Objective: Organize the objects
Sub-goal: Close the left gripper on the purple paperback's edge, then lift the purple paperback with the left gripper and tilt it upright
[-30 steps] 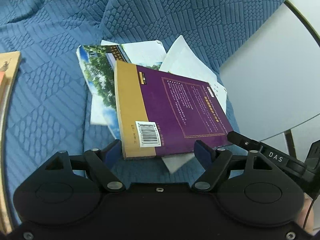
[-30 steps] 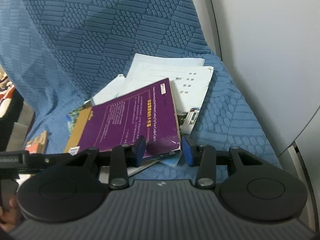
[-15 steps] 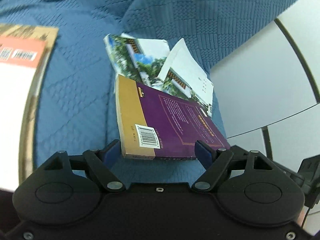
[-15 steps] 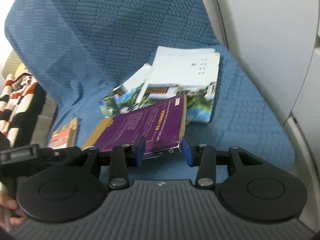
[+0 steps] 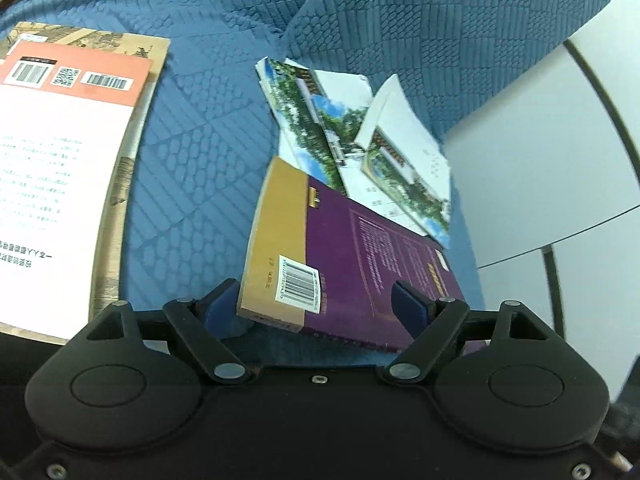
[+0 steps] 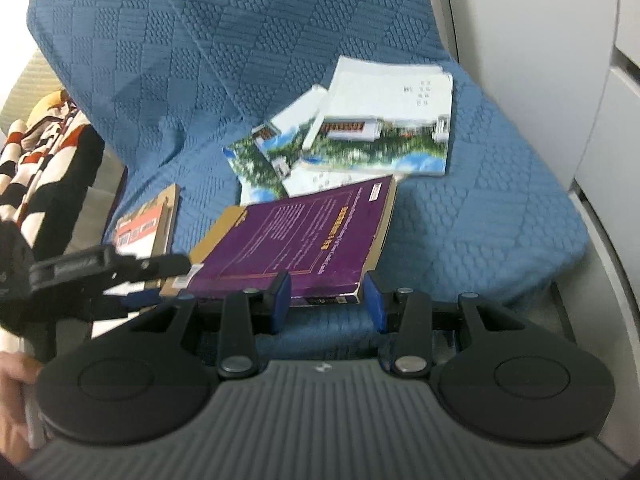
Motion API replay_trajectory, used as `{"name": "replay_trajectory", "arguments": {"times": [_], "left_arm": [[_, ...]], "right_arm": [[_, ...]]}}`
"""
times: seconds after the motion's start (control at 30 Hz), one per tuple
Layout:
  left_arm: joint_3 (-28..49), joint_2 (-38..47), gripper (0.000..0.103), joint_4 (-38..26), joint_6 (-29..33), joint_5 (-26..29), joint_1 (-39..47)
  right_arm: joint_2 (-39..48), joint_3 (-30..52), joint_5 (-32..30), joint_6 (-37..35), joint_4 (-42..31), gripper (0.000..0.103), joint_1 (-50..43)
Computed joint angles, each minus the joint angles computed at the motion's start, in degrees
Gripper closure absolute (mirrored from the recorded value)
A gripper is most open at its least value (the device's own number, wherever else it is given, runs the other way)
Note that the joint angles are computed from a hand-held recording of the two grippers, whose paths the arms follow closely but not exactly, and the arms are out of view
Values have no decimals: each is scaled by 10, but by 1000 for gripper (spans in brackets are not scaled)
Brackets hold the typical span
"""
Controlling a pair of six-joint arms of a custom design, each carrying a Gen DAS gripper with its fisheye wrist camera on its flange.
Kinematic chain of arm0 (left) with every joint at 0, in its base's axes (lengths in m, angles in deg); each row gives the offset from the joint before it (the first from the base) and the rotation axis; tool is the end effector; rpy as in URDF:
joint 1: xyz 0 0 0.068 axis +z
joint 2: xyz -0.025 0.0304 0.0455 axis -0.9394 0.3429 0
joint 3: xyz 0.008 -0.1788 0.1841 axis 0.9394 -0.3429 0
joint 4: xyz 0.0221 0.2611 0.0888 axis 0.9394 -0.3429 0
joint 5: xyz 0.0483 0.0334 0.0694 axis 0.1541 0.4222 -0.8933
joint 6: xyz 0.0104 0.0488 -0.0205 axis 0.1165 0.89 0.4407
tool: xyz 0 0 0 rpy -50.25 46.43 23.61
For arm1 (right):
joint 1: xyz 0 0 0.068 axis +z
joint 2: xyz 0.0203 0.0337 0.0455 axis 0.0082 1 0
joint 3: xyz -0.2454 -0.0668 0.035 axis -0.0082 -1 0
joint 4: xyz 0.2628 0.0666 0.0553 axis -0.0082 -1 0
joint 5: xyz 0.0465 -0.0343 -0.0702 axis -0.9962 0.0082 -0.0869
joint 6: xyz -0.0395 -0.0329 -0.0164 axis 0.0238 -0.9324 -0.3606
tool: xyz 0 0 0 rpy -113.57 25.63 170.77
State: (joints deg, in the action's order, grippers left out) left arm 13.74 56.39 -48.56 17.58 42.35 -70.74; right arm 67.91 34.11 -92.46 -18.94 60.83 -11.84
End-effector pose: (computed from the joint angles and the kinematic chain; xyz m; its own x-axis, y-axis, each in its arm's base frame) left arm 0.3726 -0.0236 0.1526 -0.9320 -0.1795 -0.3148 0.0253 0.8344 -0.5505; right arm 0.2625 -0.0427 0.1632 -0.8278 0.2353 -0.5094 0.0357 0.9280 0.3708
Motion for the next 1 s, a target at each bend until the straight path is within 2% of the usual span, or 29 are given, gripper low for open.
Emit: {"name": "replay_trajectory", "arguments": {"times": [0.17,0.4,0.63,0.77,0.9,1.0], "left_arm": [[-6,3,22,10,0,-37,-21],[-9,25,22,26,-20,-60,-36],[-24,31,20,61,-41,-71,-36],[-18,32,21,53,-39,-77,-38],[-45,4,21,56,-38,-90,-33],[-67,-26,21,52,-38,-86,-24]], "right_arm": [[-39,-56,22,12,-2,59,13],[-47,-106,22,20,-2,59,18],[-36,-126,-9,7,0,60,17],[-25,-130,-30,16,12,60,2],[-11,-132,-59,32,26,58,-18],[-21,-140,-51,34,38,58,-15]]}}
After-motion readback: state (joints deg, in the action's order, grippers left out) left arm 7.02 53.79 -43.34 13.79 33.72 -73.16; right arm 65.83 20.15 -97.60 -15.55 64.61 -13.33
